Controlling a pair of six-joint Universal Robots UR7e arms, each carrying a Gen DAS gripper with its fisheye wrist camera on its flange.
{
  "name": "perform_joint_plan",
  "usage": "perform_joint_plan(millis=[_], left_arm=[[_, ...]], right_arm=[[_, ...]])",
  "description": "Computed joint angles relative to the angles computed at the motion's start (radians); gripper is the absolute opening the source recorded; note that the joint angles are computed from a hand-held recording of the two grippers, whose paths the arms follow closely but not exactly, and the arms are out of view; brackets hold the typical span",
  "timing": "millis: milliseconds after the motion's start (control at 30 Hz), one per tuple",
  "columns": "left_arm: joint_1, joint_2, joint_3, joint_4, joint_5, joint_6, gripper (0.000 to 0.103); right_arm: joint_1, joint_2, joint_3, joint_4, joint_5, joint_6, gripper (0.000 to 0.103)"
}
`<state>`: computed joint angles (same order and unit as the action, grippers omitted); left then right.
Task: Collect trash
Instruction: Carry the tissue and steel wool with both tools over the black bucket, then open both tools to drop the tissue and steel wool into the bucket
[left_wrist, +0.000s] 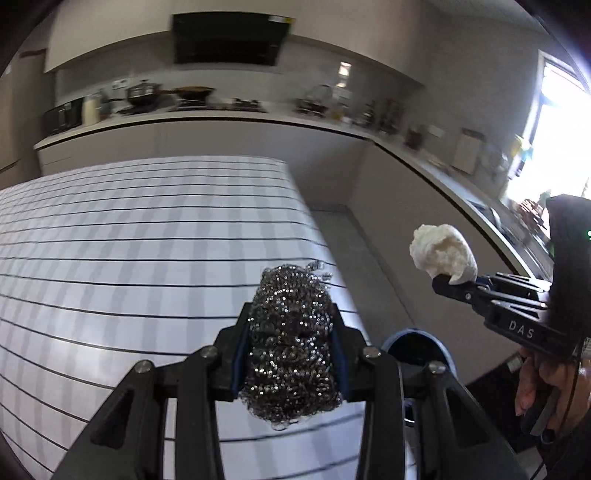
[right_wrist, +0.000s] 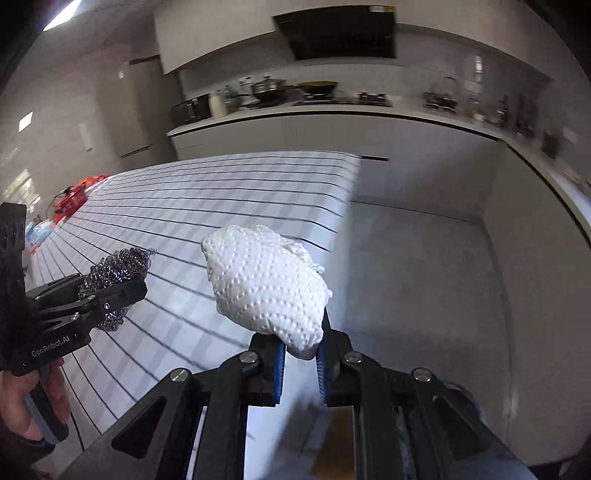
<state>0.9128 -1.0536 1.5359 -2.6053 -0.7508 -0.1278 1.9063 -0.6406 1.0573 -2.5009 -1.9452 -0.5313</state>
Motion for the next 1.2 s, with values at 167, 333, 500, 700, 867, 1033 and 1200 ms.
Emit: perform_joint_plan(millis=[167, 333, 500, 700, 867, 1033, 1200], left_arm=[[-0.037, 0.085, -0.043, 0.016, -0.069, 0.01, 0.039], [-0.063, 0.165, -0.083, 0.029, -0.12, 0.004, 0.039], [-0.074, 0.261, -0.145, 0.059, -0.156, 0.001, 0.039], [-0.084, 0.328, -0.172, 0.074, -0.152, -0.025, 0.039], [-0.084, 0.369, -0.174, 0.078, -0.143, -0.054, 0.039], [-0.069, 0.394, -0.168, 0.061, -0.152, -0.043, 0.04], [-0.035, 0.431, -0.167, 0.017, -0.197, -0.019, 0.048]], right_arm=[[-0.054, -0.135, 0.136, -0.037, -0.038, -0.009, 0.015], [-0.109, -0.232, 0.227, -0.055, -0.057, -0.03, 0.015], [-0.177, -0.298, 0.28, -0.038, -0.063, -0.064, 0.015], [-0.241, -0.332, 0.289, 0.009, -0.034, -0.116, 0.015], [-0.277, -0.317, 0.266, 0.056, -0.032, -0.158, 0.015], [-0.308, -0.288, 0.235, 0.101, -0.028, -0.197, 0.015], [-0.332, -0.223, 0.179, 0.152, -0.032, -0.273, 0.015]])
